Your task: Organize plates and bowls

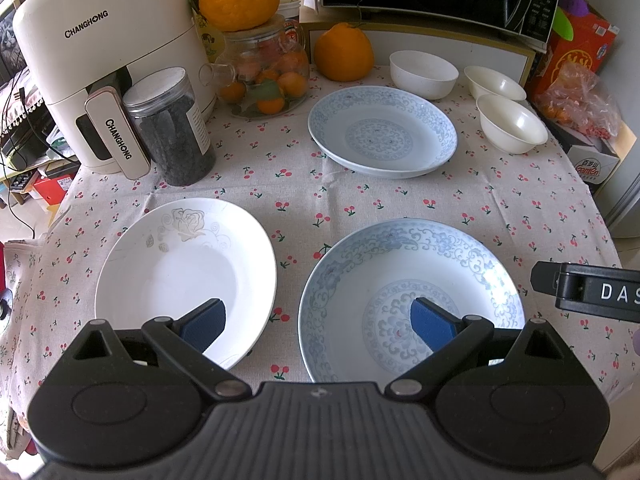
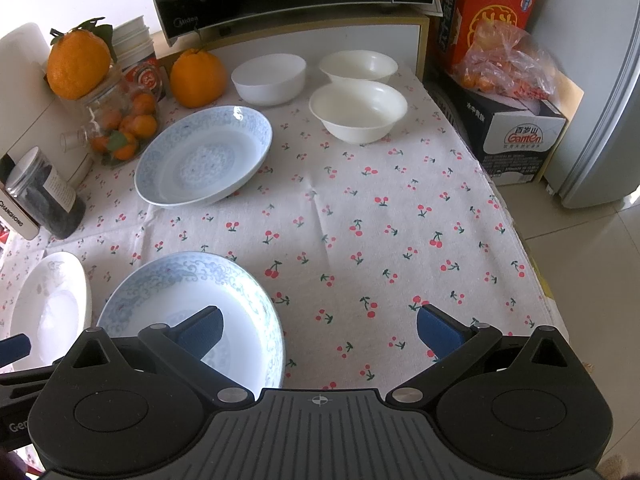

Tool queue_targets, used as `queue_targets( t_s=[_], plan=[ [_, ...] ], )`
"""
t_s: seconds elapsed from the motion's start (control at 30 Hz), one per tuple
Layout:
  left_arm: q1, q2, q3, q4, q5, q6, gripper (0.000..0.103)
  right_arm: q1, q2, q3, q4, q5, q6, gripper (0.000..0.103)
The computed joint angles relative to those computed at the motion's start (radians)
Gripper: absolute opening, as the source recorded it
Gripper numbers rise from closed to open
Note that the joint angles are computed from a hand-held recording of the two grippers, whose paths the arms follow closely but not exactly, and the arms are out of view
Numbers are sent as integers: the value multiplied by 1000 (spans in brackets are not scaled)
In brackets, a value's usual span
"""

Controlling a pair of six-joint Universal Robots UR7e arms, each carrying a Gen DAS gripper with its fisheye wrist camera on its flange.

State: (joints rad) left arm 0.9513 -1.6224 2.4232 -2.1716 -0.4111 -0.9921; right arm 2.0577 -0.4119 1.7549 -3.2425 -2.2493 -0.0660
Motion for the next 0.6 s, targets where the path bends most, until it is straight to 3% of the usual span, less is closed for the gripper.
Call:
queue_targets(
  t_s=[0.6],
  plan=[
    [-5,-1,1,-48,-2,41,99,-5,-9,-5,10,33,20,103]
  ],
)
